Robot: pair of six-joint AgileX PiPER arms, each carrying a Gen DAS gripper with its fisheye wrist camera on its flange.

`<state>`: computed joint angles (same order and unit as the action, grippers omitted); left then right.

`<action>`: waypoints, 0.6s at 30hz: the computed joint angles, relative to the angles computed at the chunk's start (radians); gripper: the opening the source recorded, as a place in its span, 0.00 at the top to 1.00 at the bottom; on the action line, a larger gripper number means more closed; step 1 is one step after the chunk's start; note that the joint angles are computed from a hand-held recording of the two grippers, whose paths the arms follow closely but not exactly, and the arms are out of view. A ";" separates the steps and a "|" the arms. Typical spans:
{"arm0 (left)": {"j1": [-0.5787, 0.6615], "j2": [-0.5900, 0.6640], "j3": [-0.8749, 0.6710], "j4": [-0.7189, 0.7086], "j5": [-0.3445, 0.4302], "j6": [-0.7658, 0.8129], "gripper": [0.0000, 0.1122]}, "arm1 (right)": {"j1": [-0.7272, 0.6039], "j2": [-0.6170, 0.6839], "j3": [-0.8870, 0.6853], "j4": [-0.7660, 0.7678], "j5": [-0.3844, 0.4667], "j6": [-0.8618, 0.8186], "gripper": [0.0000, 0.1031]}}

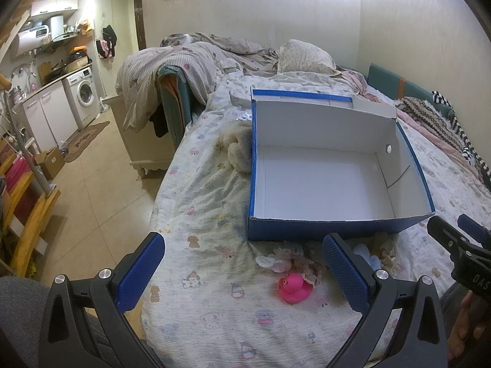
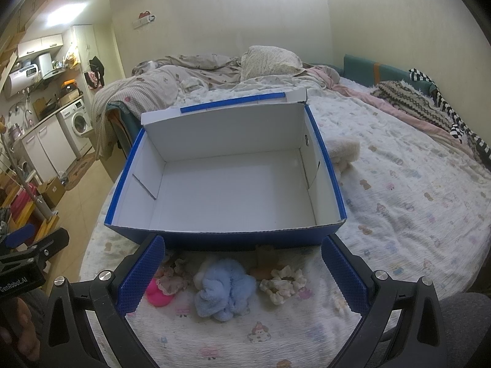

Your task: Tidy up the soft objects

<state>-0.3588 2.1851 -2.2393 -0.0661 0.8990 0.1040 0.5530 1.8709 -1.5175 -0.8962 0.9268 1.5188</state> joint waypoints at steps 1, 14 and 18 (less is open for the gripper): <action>0.001 0.002 -0.006 -0.002 0.007 0.001 0.09 | 0.000 0.000 0.000 0.001 0.000 -0.001 0.00; 0.001 0.005 -0.005 -0.002 0.006 0.002 0.09 | 0.000 0.000 -0.002 0.003 0.001 -0.004 0.00; 0.001 0.005 -0.005 -0.001 0.004 0.003 0.09 | 0.000 0.001 -0.003 0.004 0.001 -0.005 0.00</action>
